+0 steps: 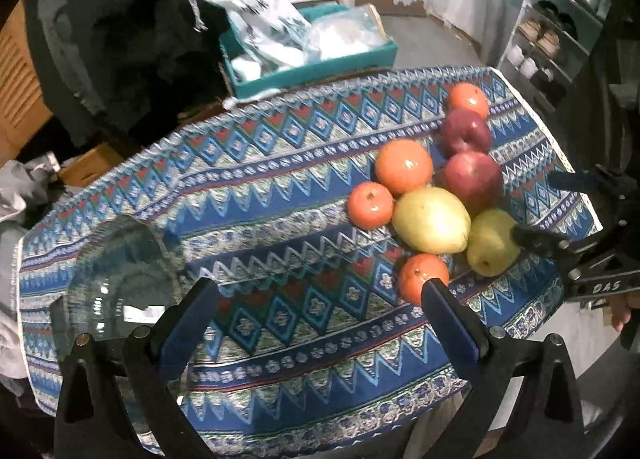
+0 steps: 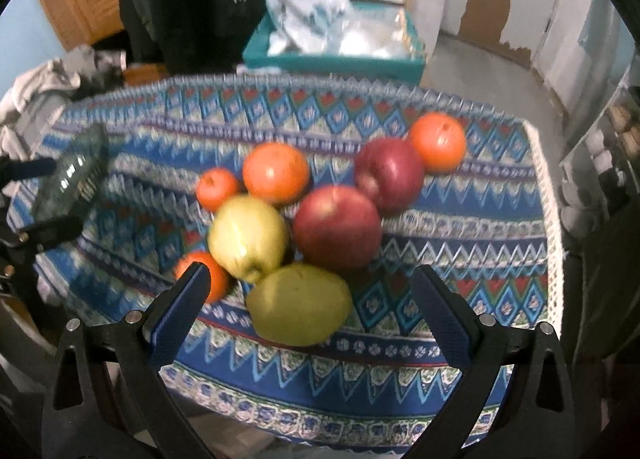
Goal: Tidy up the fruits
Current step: 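Move the right tool toward the green pear while the left tool approaches a tangerine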
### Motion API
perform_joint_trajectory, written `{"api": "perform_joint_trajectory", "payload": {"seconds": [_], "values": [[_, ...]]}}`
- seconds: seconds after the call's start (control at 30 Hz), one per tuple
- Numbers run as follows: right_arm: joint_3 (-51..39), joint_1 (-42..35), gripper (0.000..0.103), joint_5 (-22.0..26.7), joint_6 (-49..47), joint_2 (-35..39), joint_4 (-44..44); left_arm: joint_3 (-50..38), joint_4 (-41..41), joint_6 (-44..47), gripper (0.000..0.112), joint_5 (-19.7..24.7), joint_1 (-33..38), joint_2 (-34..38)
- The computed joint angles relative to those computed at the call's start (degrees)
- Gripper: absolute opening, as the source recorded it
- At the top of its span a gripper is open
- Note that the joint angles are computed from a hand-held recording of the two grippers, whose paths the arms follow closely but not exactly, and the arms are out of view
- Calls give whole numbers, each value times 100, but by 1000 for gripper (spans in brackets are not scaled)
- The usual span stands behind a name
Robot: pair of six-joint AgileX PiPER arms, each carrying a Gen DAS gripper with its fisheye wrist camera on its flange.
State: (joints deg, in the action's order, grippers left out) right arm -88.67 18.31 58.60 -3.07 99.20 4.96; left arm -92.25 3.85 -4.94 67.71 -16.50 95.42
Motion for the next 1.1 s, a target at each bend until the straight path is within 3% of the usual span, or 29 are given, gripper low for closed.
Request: {"api": "perform_joint_trajectory", "payload": {"seconds": [0.5, 0.73, 0.83, 1.1], "values": [[-83, 52, 99, 129, -391, 773, 41, 408, -305, 235, 102, -466, -19, 510], [-179, 3, 97, 159, -572, 1072, 245, 288, -563, 427, 102, -403, 8, 713], [-238, -28, 88, 216, -716, 1194, 433, 248, -621, 518, 102, -372, 12, 782], [-67, -90, 87, 215, -734, 999, 421, 145, -1037, 708, 102, -344, 1, 937]]}}
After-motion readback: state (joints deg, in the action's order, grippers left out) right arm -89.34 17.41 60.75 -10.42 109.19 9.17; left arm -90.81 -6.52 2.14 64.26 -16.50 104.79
